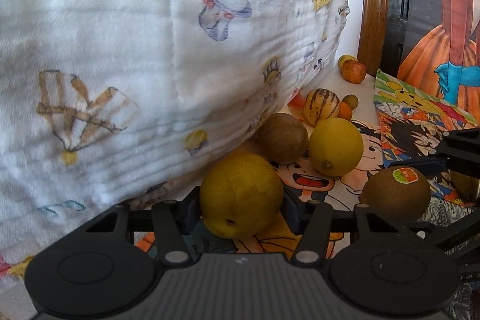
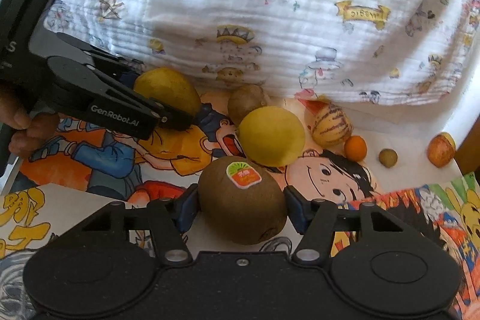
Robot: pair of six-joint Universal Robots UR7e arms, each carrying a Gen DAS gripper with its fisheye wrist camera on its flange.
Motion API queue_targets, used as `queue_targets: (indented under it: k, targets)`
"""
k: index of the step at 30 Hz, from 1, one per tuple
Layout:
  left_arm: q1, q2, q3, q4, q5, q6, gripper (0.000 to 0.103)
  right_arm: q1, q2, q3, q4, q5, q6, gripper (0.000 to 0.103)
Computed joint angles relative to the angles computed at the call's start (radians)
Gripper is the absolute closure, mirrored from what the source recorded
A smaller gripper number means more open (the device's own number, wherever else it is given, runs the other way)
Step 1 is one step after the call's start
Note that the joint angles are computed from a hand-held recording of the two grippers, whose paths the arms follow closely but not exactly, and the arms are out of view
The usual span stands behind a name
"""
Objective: Organize fruits
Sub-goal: 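Close the left tool on the yellow pear while the right tool grasps the kiwi, then carry the pear and kiwi onto the metal tray and open both tools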
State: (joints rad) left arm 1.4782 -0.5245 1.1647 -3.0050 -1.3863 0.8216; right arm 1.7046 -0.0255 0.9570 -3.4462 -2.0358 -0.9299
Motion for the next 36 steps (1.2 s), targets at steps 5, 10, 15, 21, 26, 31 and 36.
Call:
queue_targets:
  k: [5, 10, 15, 21, 26, 31, 36]
  targets:
    - [-0.004, -0.034, 0.039, 0.026, 0.002, -0.043, 0.044, 0.013, 0.001, 0.031, -0.060, -0.036, 0.025, 0.042]
    - [-0.011, -0.092, 0.123, 0.047, -0.001, -0.064, 0.044, 0.029, -0.036, 0.142, -0.162, -0.057, 0.012, 0.043]
    - [-0.025, -0.147, 0.221, 0.026, -0.004, -0.067, 0.044, 0.043, -0.103, 0.303, -0.313, -0.075, -0.002, 0.043]
    - [-0.056, -0.203, 0.341, -0.007, -0.018, -0.088, 0.044, 0.049, -0.185, 0.506, -0.512, -0.102, 0.002, 0.043]
    - [-0.091, -0.234, 0.433, -0.033, -0.044, -0.107, 0.044, 0.034, -0.242, 0.655, -0.686, -0.138, 0.003, 0.043]
    - [-0.122, -0.245, 0.496, -0.012, -0.099, -0.126, 0.044, -0.002, -0.285, 0.764, -0.831, -0.155, 0.001, 0.043]
    - [-0.157, -0.228, 0.529, 0.013, -0.138, -0.125, 0.044, -0.053, -0.296, 0.802, -0.956, -0.156, -0.044, 0.043]
